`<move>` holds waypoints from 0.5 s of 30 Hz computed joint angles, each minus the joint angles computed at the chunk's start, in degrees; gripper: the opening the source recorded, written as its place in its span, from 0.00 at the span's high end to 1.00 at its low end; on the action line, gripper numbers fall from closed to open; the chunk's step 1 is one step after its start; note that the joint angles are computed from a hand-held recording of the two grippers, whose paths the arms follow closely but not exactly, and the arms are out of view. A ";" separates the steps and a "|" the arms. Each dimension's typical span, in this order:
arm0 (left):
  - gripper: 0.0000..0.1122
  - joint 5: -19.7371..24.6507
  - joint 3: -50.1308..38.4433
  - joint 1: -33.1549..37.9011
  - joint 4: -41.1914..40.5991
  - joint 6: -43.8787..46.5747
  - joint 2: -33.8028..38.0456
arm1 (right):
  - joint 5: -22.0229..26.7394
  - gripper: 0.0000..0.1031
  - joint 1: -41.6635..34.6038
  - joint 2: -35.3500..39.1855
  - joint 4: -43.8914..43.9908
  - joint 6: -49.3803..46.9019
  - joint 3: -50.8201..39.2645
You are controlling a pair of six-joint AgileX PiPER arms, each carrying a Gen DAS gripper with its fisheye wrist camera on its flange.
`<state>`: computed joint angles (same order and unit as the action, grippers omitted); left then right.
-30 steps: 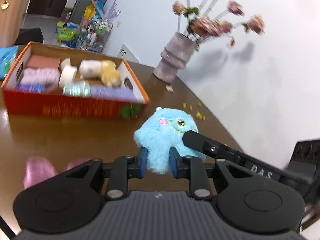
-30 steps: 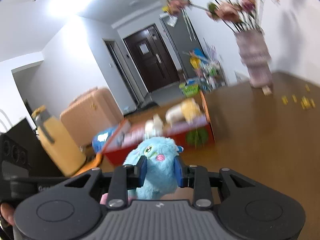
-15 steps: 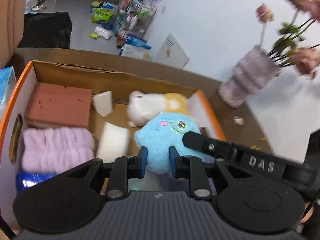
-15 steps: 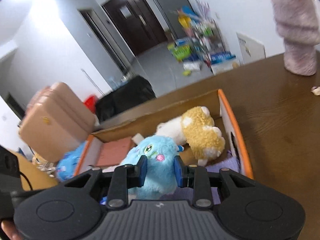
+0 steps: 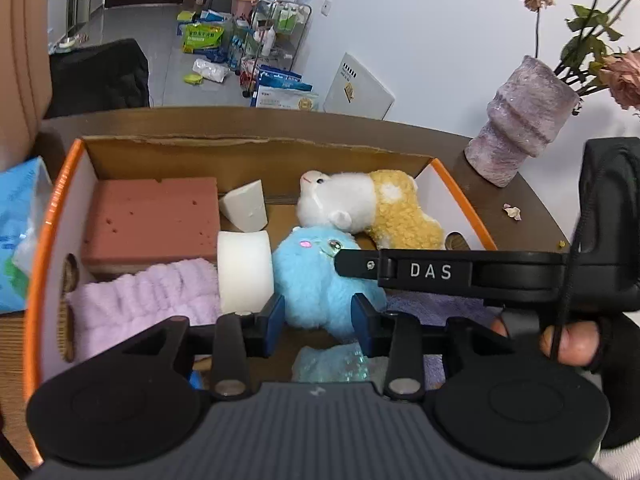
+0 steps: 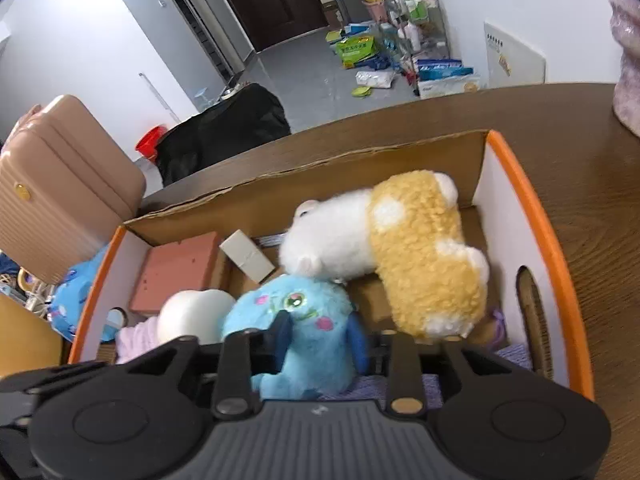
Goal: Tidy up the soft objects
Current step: 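Open the left tool in the box and withdraw toward the pink bow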
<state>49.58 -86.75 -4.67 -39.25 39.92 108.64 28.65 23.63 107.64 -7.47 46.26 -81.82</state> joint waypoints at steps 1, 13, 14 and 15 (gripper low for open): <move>0.60 -0.03 0.88 0.30 0.30 0.20 -1.45 | 0.23 0.66 -0.22 -1.31 0.08 -0.19 0.96; 0.35 -1.54 17.05 12.25 2.93 11.75 -27.66 | 27.78 0.40 21.51 -26.47 -34.90 17.29 10.08; 0.31 -2.50 18.95 13.61 2.81 13.09 -30.23 | 32.05 0.35 25.15 -27.77 -38.34 19.42 10.53; 0.30 -2.84 20.17 14.72 2.51 14.38 -32.06 | 35.66 0.30 28.69 -29.24 -41.19 21.99 11.38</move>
<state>46.74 -66.58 10.05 -36.74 54.30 76.58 64.31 52.32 78.41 -48.66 68.25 -70.44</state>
